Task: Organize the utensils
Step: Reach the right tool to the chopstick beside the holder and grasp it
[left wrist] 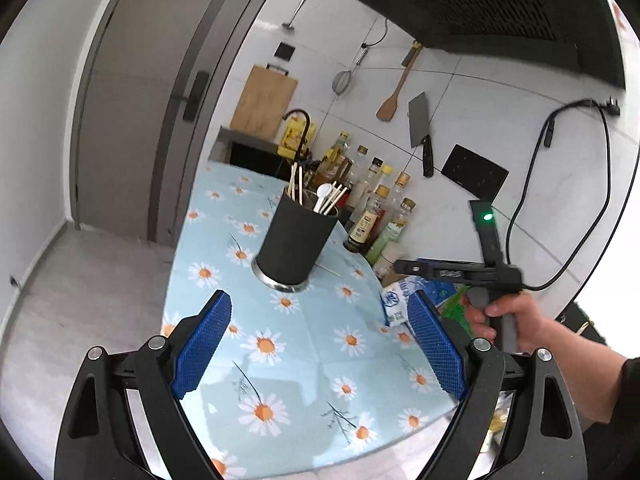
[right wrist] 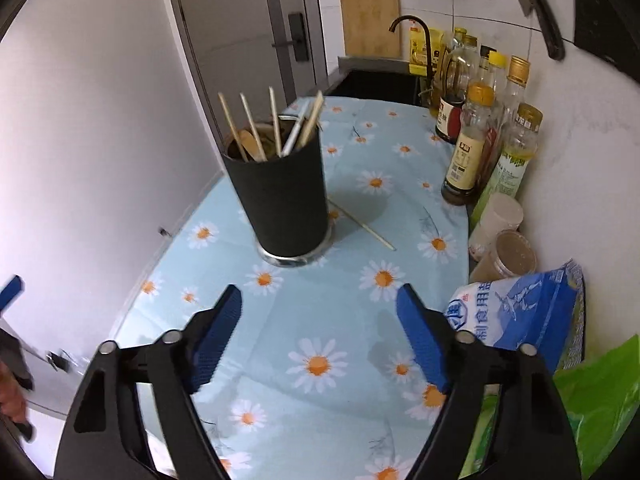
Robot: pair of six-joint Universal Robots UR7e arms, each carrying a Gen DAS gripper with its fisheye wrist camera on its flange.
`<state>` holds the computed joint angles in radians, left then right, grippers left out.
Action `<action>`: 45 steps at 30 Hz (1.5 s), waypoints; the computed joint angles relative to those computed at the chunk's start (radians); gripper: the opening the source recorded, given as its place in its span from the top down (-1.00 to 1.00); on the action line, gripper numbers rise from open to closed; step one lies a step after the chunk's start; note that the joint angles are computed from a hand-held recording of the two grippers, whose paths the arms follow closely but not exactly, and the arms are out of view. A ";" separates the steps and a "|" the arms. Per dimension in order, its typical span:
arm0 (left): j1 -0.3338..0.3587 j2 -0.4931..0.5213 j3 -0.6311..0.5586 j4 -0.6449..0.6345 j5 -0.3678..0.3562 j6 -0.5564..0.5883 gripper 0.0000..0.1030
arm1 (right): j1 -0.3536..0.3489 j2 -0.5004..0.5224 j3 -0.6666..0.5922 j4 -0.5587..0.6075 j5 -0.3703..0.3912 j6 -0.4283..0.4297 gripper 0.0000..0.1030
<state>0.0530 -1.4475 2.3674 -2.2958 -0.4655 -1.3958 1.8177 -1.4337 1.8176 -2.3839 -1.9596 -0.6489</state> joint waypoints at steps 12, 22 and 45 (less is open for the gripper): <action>0.091 0.104 -0.010 -0.187 0.045 0.032 -0.69 | -0.015 0.410 -0.338 0.187 -0.219 -0.348 0.24; 0.163 0.229 -0.012 -0.429 0.042 0.037 -0.69 | -0.072 0.600 -0.647 0.539 -0.163 -0.238 0.40; 0.129 0.185 0.001 0.066 0.060 -0.537 -0.69 | -0.055 0.830 -1.018 0.918 -0.276 -0.152 0.87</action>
